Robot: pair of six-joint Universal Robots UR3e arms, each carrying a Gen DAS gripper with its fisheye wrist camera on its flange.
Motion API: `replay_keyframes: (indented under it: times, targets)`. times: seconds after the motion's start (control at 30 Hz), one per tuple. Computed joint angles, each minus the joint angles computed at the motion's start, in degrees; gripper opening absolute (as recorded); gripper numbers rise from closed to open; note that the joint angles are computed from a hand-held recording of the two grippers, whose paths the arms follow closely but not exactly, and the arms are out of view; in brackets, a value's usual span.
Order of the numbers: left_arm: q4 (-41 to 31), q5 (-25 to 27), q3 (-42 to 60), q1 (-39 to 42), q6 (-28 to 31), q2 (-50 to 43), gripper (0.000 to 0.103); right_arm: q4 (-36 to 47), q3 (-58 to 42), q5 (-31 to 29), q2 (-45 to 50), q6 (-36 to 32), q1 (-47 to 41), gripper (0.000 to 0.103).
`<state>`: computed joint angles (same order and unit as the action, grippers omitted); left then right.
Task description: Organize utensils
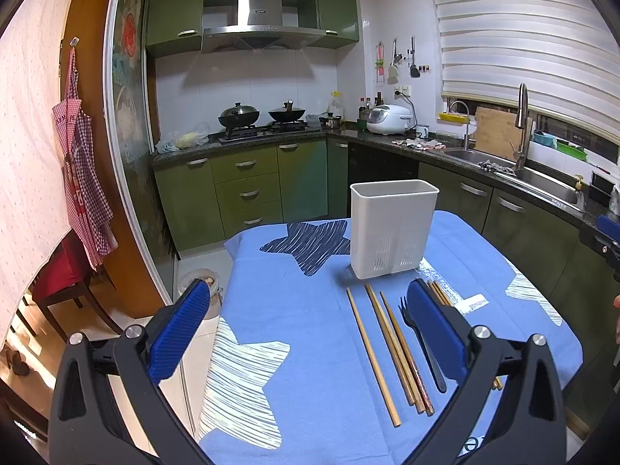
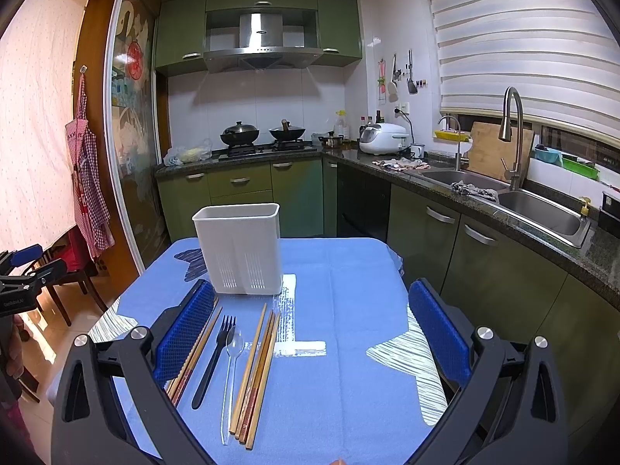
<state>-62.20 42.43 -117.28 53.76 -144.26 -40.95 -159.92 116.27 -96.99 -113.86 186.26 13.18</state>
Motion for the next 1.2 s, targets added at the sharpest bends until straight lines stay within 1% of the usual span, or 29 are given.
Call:
replay_keyframes:
  times: [0.17,0.47,1.07,1.2]
  targets:
    - [1.22,0.67,-0.19,-0.80,-0.65,-0.52,0.097,0.18,-0.02,0.37,-0.18,-0.09,-0.37,0.099]
    - [0.61,0.34,-0.36,-0.38,-0.16,-0.32,0.097,0.15,-0.28,0.01,0.22,0.03,0.04,0.099]
    - [1.76,0.81,-1.17,-0.83,-0.33,-0.67,0.097,-0.72,0.35,-0.10,1.07,0.42,0.11,0.099]
    - [1.03,0.01,-3.61,0.47,1.03,1.41,0.097,-0.94,0.39,-0.31,1.23,0.48,0.27,0.099]
